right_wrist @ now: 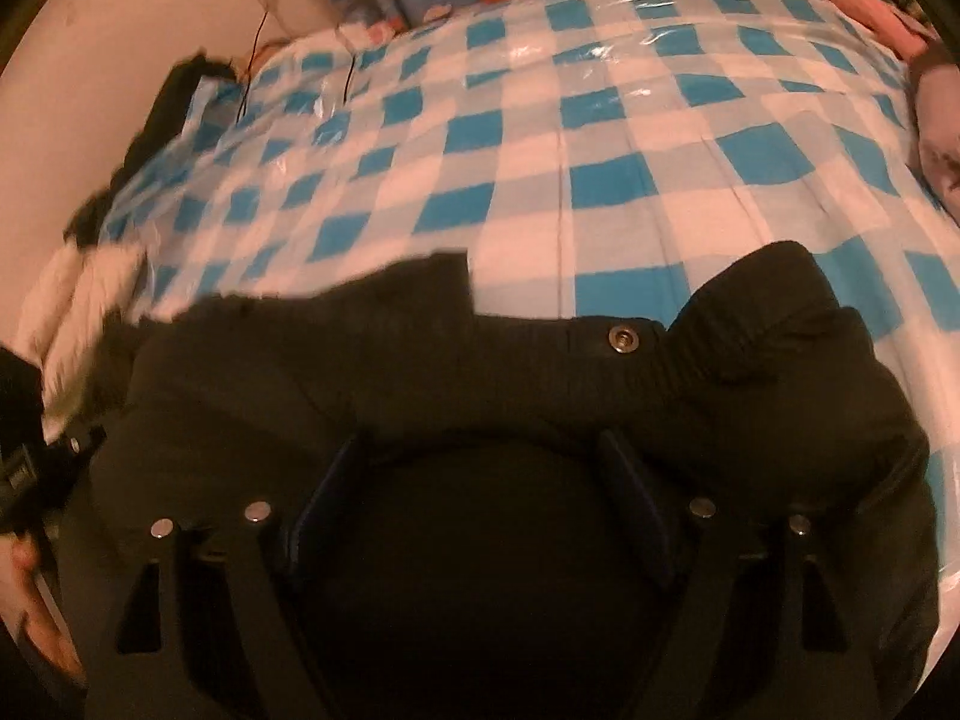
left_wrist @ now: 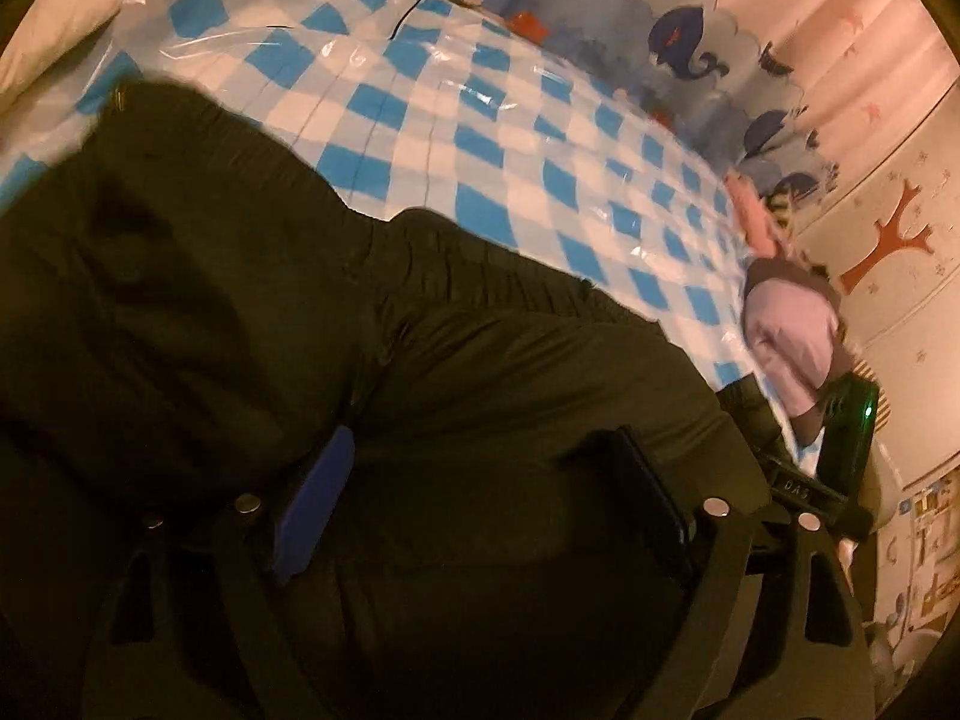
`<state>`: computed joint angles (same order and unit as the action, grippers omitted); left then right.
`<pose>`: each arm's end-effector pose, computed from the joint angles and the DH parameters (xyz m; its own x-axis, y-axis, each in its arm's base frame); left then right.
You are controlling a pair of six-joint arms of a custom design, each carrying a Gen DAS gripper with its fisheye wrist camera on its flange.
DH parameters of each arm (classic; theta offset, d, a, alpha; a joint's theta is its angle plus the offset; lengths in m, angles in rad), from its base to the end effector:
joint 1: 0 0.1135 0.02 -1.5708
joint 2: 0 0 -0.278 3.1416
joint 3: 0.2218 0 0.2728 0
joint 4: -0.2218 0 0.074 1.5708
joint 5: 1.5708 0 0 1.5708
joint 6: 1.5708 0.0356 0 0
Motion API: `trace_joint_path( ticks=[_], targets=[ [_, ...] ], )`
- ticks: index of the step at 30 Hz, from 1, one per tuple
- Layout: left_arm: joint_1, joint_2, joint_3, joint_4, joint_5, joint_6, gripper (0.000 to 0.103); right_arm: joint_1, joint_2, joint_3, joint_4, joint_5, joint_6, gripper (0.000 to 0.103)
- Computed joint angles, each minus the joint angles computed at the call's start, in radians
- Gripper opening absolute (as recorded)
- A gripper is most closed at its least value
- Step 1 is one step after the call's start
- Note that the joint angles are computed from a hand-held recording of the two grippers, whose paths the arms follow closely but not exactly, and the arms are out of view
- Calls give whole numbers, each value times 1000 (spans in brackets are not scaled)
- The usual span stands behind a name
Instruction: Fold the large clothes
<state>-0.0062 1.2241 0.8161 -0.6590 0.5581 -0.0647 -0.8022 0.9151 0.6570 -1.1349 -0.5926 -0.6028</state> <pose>0.2438 -0.0204 0.2332 -0.8908 -0.0493 -0.4518 0.2038 0.8452 -0.4940 0.1126 -0.0879 0.2221 -0.8627 0.2157 -0.4574 0.0468 0.9346 0.3526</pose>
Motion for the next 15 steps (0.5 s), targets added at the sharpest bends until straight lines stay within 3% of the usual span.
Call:
trace_joint_path(
  ticks=[3,5,8,11,13,15],
  targets=[
    [78,-94,28,-63,34,23,81,-175,-36,78,-85,-106,-112,77],
    [135,-149,36,-67,10,63,81,-271,-37,94,-62,-124,-131,81],
    [197,-67,24,-47,-9,100,81,-243,12,4,81,5,-79,83],
    [208,-14,-66,58,1,138,80,-287,126,-31,117,-40,-103,84],
    [192,-26,-66,43,-32,132,80,-250,119,-13,103,7,-97,84],
    [231,-61,-40,-51,-8,165,80,-298,130,48,-11,-1,-168,84]
  ],
)
